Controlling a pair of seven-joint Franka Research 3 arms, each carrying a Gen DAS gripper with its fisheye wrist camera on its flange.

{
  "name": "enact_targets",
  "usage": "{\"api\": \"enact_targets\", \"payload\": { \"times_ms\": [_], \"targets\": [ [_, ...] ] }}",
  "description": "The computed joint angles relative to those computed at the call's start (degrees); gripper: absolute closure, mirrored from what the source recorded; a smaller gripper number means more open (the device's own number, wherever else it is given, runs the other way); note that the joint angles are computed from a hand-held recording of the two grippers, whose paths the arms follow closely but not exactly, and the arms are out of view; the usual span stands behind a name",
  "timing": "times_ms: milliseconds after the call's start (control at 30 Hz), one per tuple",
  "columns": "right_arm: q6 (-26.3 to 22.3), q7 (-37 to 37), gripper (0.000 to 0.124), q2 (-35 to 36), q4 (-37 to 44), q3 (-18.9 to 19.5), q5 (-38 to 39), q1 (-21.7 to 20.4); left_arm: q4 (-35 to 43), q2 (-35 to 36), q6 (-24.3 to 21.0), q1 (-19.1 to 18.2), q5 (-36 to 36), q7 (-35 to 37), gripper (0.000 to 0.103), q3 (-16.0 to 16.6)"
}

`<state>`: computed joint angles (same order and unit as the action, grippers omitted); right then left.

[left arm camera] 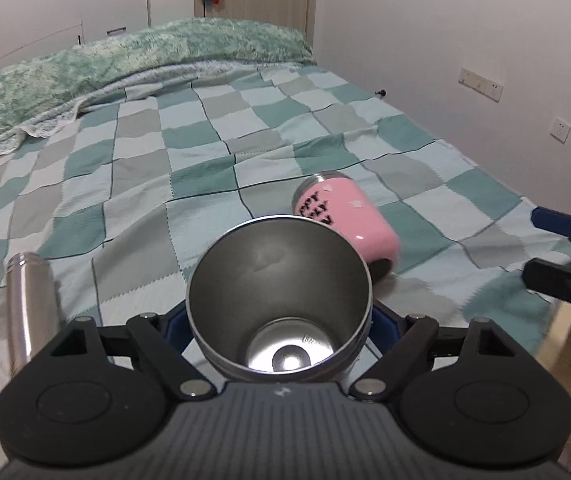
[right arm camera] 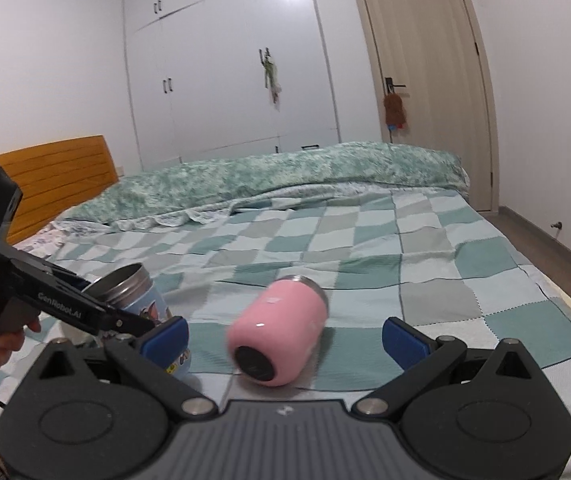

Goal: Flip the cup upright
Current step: 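Lift the blue cup with the left tool, turning its opening upward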

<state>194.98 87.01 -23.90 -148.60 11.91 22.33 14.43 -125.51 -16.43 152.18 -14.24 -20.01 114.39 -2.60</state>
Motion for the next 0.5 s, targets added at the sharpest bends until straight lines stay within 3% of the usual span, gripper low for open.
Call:
{"api": "enact_targets", "payload": {
  "times_ms": [233, 367, 500],
  "targets": [
    [-2.12, 2.1, 0.021, -7.15, -4.13, 3.54, 0.81, -0.18, -9.79, -13.73, -1.25, -1.16, 2.52, -5.11, 0.017, 0.4],
    [-4.13, 5.07, 0.021, -11.4, -6.4, 7.17, 0.97, -1.66, -14.8, -20.96, -3.37, -2.05, 5.27, -9.14, 0.017, 1.17],
    [-5.12, 8.12, 0.021, -14.81, -8.94, 8.09, 0.01, -0.03, -19.16, -27.0, -6.89, -3.04, 7.32, -12.9, 0.017, 2.0]
  ]
}}
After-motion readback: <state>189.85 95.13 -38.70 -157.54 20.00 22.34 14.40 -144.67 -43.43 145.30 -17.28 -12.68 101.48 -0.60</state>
